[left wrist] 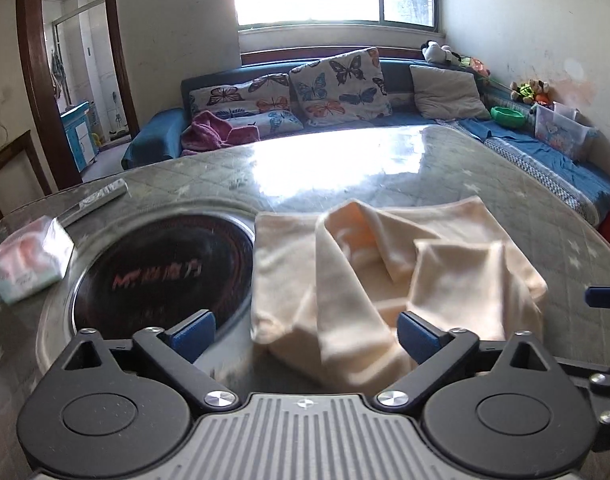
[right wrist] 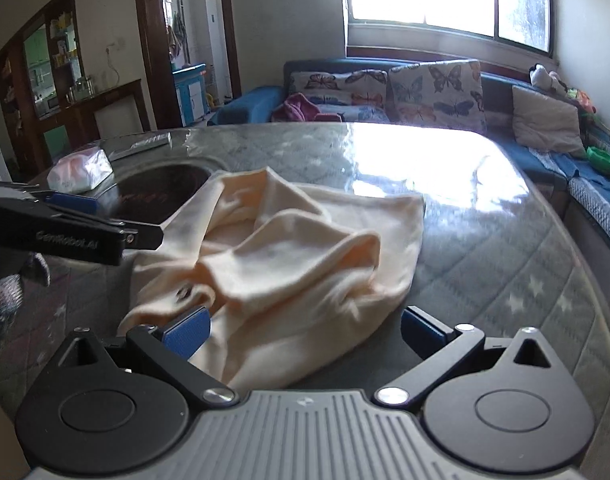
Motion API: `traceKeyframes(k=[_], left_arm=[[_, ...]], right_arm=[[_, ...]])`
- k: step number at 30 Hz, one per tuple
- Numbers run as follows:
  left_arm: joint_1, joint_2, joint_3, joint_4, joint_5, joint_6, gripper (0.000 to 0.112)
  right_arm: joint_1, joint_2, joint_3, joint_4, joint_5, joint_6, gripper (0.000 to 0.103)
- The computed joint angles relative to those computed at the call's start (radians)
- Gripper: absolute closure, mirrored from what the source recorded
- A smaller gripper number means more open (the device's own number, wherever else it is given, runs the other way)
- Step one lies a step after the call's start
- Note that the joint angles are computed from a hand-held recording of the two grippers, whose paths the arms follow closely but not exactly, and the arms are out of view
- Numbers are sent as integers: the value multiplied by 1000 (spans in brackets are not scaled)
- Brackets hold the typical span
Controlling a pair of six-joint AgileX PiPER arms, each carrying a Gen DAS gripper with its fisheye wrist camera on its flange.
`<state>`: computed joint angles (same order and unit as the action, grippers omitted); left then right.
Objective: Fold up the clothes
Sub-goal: 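Close the left tool on the sweatshirt fabric while the right tool grasps another edge, then lift the sweatshirt with both tools and shake it out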
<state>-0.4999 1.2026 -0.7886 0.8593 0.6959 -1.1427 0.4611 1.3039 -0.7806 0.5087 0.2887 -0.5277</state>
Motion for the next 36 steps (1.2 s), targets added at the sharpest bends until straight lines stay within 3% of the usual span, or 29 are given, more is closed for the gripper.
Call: traceKeyframes(k=[5, 14, 17, 19, 21, 24, 27, 32, 36], left_arm=[[149, 118, -83, -104, -128, 145, 29], [286, 307, -221, -301, -269, 408, 30], [324, 352, -256, -456, -297, 554, 30], [334, 373, -263, -503, -311, 604, 36], [339, 387, -265, -548, -317, 655, 60], [361, 380, -237, -668, -362, 785, 86], [379, 354, -216, -786, -375, 909, 100], [391, 261, -134, -750, -405, 866, 101], [427, 131, -46, -743, -410, 842, 102]], right_arm=[[-51, 99, -91, 131, 23, -155, 9], [-107, 267, -237, 209, 59, -282, 20], [-128, 316, -283, 239, 91, -319, 28], [-142, 350, -316, 260, 117, -339, 33], [-144, 374, -336, 258, 122, -333, 34], [-147, 401, -358, 262, 132, -336, 40], [-156, 420, -373, 287, 165, -352, 52], [-154, 393, -330, 365, 142, -432, 83], [-158, 327, -268, 471, 109, -535, 91]])
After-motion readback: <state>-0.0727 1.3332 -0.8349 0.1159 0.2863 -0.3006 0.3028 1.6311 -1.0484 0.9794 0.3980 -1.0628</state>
